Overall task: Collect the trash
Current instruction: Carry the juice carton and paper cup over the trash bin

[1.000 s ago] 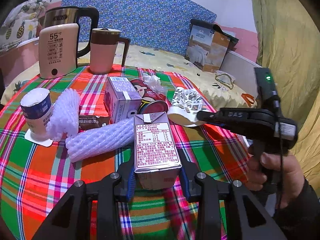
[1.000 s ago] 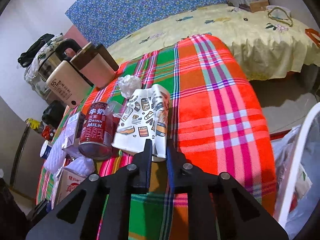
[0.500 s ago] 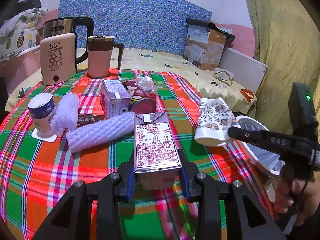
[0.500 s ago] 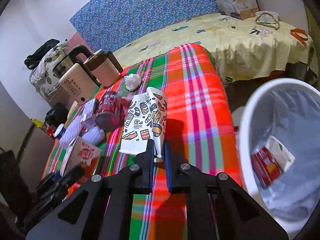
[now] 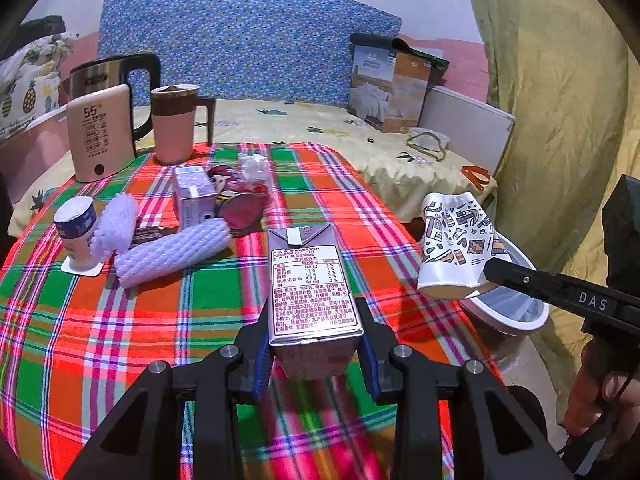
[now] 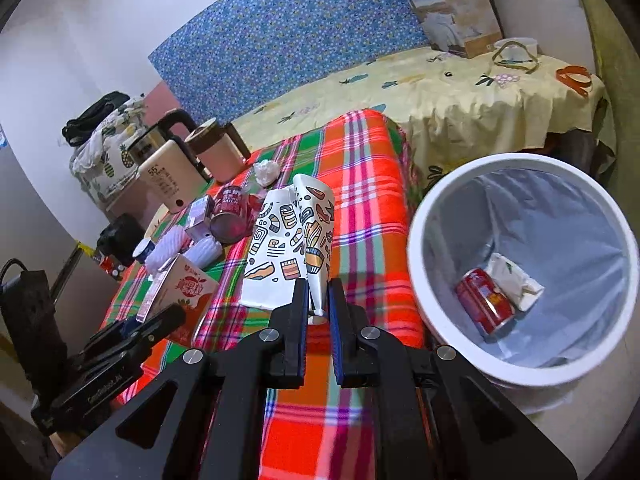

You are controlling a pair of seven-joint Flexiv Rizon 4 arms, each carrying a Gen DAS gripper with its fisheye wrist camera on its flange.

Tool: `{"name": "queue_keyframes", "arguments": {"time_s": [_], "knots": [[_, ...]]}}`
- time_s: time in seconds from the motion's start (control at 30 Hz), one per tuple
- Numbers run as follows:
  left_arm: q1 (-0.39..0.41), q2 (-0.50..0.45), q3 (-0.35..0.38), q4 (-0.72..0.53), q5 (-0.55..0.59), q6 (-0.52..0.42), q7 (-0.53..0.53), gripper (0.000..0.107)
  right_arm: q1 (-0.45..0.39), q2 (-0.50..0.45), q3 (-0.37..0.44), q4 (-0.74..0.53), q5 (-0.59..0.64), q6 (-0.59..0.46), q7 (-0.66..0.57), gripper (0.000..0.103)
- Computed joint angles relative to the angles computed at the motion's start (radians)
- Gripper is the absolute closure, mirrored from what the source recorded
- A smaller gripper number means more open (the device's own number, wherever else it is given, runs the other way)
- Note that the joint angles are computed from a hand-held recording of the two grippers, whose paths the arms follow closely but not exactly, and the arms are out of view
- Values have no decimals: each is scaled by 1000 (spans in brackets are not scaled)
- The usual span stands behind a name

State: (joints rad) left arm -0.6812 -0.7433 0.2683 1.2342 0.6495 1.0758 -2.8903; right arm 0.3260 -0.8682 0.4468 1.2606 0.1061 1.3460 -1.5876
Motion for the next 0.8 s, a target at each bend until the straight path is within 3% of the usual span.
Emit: {"name": "queue_keyframes", "arguments": {"time_s": [0.4, 0.8], "knots": [[14, -79, -43, -136, -70, -12, 120, 70, -26, 38, -39, 95, -16, 105, 72, 91], [50, -229, -81, -370, -207, -10, 339, 70, -19, 64, -163, 185, -118, 189, 271, 91]]}}
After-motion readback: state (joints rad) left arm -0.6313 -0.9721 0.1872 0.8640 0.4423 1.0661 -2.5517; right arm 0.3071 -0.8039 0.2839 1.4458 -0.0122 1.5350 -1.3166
